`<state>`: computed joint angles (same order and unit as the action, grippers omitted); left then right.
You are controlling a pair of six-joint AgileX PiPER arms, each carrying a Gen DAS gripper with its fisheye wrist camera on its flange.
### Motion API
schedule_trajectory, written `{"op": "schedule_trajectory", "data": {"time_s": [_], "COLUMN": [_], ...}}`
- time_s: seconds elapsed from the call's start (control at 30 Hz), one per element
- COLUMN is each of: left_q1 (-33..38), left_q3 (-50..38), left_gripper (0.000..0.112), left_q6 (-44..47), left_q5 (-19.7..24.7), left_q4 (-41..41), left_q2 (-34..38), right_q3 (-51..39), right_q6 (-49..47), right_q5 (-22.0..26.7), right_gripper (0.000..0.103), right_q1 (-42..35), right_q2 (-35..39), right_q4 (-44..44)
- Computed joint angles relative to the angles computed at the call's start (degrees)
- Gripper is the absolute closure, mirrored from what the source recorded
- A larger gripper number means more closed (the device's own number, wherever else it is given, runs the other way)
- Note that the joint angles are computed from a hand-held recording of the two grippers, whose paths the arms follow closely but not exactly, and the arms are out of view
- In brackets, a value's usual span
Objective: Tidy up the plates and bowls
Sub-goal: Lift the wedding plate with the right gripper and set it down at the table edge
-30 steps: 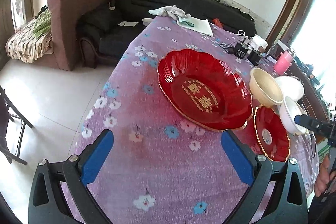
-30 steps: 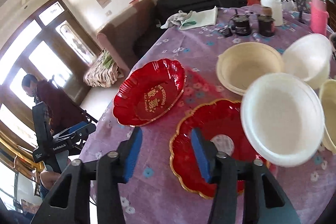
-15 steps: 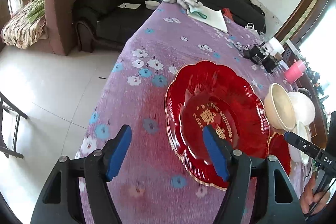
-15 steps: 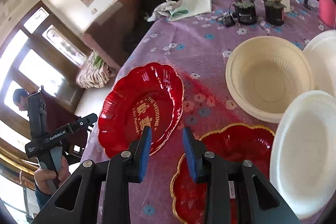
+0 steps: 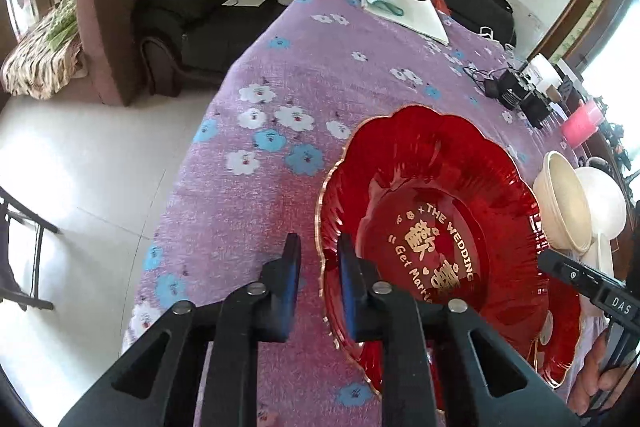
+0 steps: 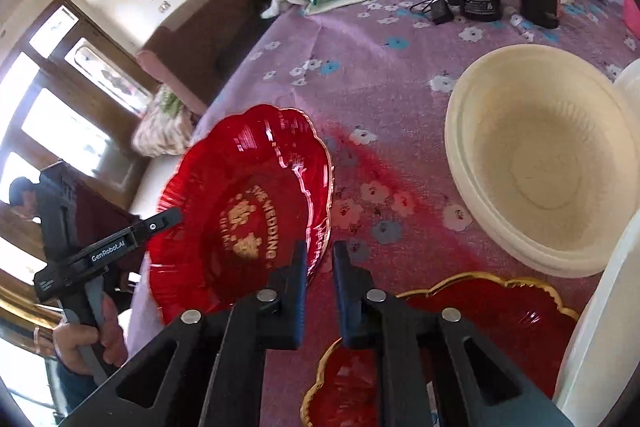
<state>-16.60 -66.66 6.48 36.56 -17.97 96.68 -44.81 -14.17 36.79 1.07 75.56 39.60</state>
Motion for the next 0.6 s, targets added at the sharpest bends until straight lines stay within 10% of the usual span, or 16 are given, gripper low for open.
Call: {"op": "schedule_trajectory", "data": {"time_s": [0.6], "left_q1": [-3.9], "left_q3": [13.4], "left_gripper": [0.101], "left_q6": [-7.8], "left_q5": [-4.0], "left_q4": [9.9], "left_q2": [-14.2], "right_q3": [4.7], "right_q6": [10.6], "right_q5": [-4.0], "right_gripper": [0.089], "right_q1": [8.9], "right_q2": [-7.6], "right_q4": [-10.1]}}
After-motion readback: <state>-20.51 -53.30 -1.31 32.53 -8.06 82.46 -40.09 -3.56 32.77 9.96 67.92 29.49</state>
